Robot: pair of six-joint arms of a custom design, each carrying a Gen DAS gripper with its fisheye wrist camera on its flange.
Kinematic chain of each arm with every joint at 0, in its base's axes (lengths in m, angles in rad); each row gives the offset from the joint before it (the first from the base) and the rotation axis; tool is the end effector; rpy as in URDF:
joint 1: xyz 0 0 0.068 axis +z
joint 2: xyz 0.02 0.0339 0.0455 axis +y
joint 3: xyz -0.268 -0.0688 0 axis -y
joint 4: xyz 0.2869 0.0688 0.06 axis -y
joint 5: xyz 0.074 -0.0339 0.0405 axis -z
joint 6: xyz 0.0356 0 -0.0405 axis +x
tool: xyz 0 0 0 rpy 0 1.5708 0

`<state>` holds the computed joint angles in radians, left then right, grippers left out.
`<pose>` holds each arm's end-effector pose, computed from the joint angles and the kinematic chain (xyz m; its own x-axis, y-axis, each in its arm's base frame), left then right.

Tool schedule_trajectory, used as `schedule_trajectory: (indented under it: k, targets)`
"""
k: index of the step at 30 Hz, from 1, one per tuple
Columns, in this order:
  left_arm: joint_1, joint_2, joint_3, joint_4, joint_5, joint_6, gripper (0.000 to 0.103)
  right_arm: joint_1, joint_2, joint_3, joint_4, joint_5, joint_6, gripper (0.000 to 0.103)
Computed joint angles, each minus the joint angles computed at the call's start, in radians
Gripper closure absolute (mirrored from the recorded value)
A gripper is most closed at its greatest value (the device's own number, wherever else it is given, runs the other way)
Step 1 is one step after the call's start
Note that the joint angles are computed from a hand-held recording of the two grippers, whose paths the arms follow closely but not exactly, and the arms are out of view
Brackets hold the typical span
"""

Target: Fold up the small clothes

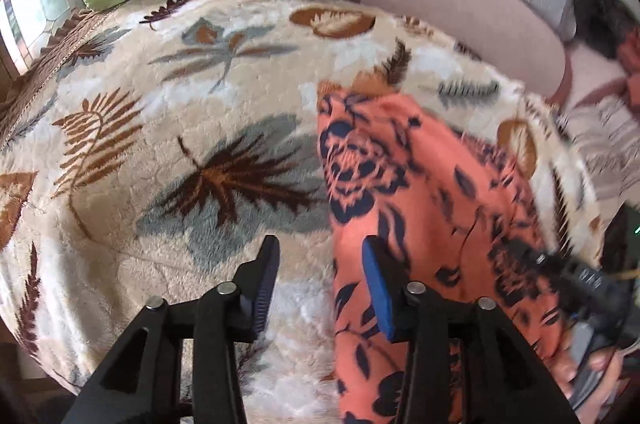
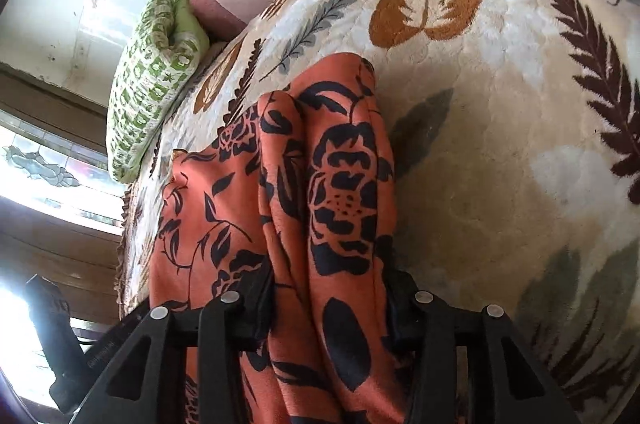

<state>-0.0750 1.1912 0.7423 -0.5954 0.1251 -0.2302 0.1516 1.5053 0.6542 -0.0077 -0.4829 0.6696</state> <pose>0.2591 -0.0239 0.1975 -0.8706 -0.1616 -0.4646 -0.0635 0.9735 -0.2197 0.2996 0.0625 0.1248 -0.8559 0.4253 -0.2941 0.1245 0.7215 0.6811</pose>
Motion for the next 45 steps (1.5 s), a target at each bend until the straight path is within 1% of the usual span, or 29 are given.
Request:
schedule_trajectory:
  k: [1, 3, 5, 6, 8, 9, 11, 12, 13, 14, 16, 17, 18, 19, 20, 23, 26, 29, 30, 31, 32, 33, 34, 35, 36, 39, 40, 41, 45]
  targets:
    - [0.007, -0.031, -0.017, 0.022, 0.027, -0.015, 0.035, 0.002, 0.012, 0.004, 0.007, -0.003, 0.005, 0.054]
    - [0.024, -0.106, -0.060, 0.083, 0.100, -0.051, 0.021, -0.004, 0.033, 0.015, 0.014, -0.017, 0.004, 0.052]
    - [0.006, -0.150, -0.080, 0.119, 0.110, -0.068, 0.020, -0.007, 0.035, 0.009, 0.022, -0.023, -0.001, 0.051]
    - [-0.021, -0.138, -0.074, 0.125, 0.090, -0.056, 0.017, -0.010, 0.040, 0.008, 0.029, -0.029, 0.000, 0.051]
    - [-0.093, -0.032, -0.024, 0.095, 0.028, -0.029, 0.014, -0.014, 0.041, 0.002, 0.037, -0.039, 0.001, 0.051]
    - [-0.112, 0.029, -0.004, 0.085, 0.031, -0.024, 0.014, -0.012, 0.042, 0.004, 0.038, -0.039, 0.002, 0.051]
    - [-0.133, 0.173, 0.050, 0.052, 0.061, -0.011, 0.014, -0.011, 0.039, 0.000, 0.042, -0.039, 0.001, 0.051]
    - [-0.135, 0.245, 0.064, 0.052, 0.106, -0.018, 0.013, -0.011, 0.037, -0.002, 0.041, -0.039, -0.001, 0.051]
    - [-0.118, 0.268, 0.059, 0.076, 0.145, -0.039, 0.012, -0.012, 0.036, -0.003, 0.039, -0.040, -0.006, 0.051]
    - [-0.105, 0.240, 0.031, 0.122, 0.164, -0.070, 0.013, -0.012, 0.034, -0.006, 0.041, -0.042, -0.009, 0.051]
    - [-0.094, 0.237, 0.044, 0.113, 0.194, -0.061, 0.033, -0.010, 0.024, -0.009, 0.038, -0.043, -0.027, 0.049]
    - [-0.090, 0.236, 0.050, 0.107, 0.198, -0.050, 0.040, -0.004, 0.017, -0.009, 0.033, -0.036, -0.040, 0.050]
    - [-0.079, 0.228, 0.050, 0.106, 0.221, -0.045, 0.053, 0.007, 0.005, -0.009, 0.029, -0.022, -0.055, 0.051]
    - [-0.070, 0.212, 0.042, 0.112, 0.239, -0.042, 0.059, 0.018, -0.009, -0.011, 0.028, -0.008, -0.069, 0.055]
    - [-0.070, 0.189, 0.039, 0.111, 0.243, -0.037, 0.061, 0.031, -0.033, -0.019, 0.034, 0.007, -0.082, 0.057]
    - [-0.088, 0.131, 0.040, 0.094, 0.199, -0.022, 0.063, 0.052, -0.094, -0.049, 0.078, 0.007, -0.087, 0.059]
    - [-0.098, 0.058, 0.061, 0.056, 0.101, 0.010, 0.063, 0.073, -0.117, -0.068, 0.132, -0.028, -0.066, 0.060]
    - [-0.065, 0.071, 0.072, 0.044, 0.067, 0.031, 0.058, 0.099, -0.074, -0.050, 0.145, -0.037, -0.034, 0.060]
    - [-0.055, 0.105, 0.078, 0.036, 0.041, 0.035, 0.050, 0.103, -0.035, -0.026, 0.116, -0.032, -0.025, 0.056]
    - [-0.061, 0.150, 0.091, 0.016, -0.021, 0.044, 0.048, 0.109, 0.001, 0.003, 0.071, -0.015, -0.020, 0.044]
    - [-0.067, 0.169, 0.092, 0.004, -0.076, 0.047, 0.045, 0.112, 0.032, 0.024, 0.034, 0.002, -0.013, 0.037]
    - [-0.070, 0.157, 0.074, 0.008, -0.113, 0.043, 0.038, 0.100, 0.032, 0.006, 0.072, -0.022, 0.005, 0.034]
    - [-0.066, 0.119, 0.048, 0.023, -0.106, 0.045, 0.038, 0.096, 0.019, 0.003, 0.063, -0.024, 0.001, 0.033]
    - [-0.079, 0.071, 0.035, 0.017, -0.132, 0.044, 0.038, 0.101, -0.008, 0.003, 0.029, 0.009, -0.020, 0.032]
    - [-0.101, 0.041, 0.039, -0.002, -0.183, 0.045, 0.034, 0.114, -0.066, -0.020, 0.018, 0.077, -0.044, 0.031]
    - [-0.135, -0.097, 0.023, -0.024, -0.275, 0.071, 0.030, 0.134, -0.233, -0.106, 0.020, 0.181, -0.060, 0.031]
    - [-0.136, -0.146, 0.021, -0.035, -0.292, 0.079, 0.024, 0.141, -0.302, -0.134, 0.006, 0.218, -0.072, 0.031]
    - [-0.142, -0.176, 0.036, -0.050, -0.305, 0.079, 0.022, 0.158, -0.385, -0.165, -0.019, 0.271, -0.089, 0.031]
    - [-0.133, -0.333, 0.054, -0.119, -0.307, 0.094, 0.021, 0.262, -0.709, -0.220, -0.183, 0.475, -0.100, 0.031]
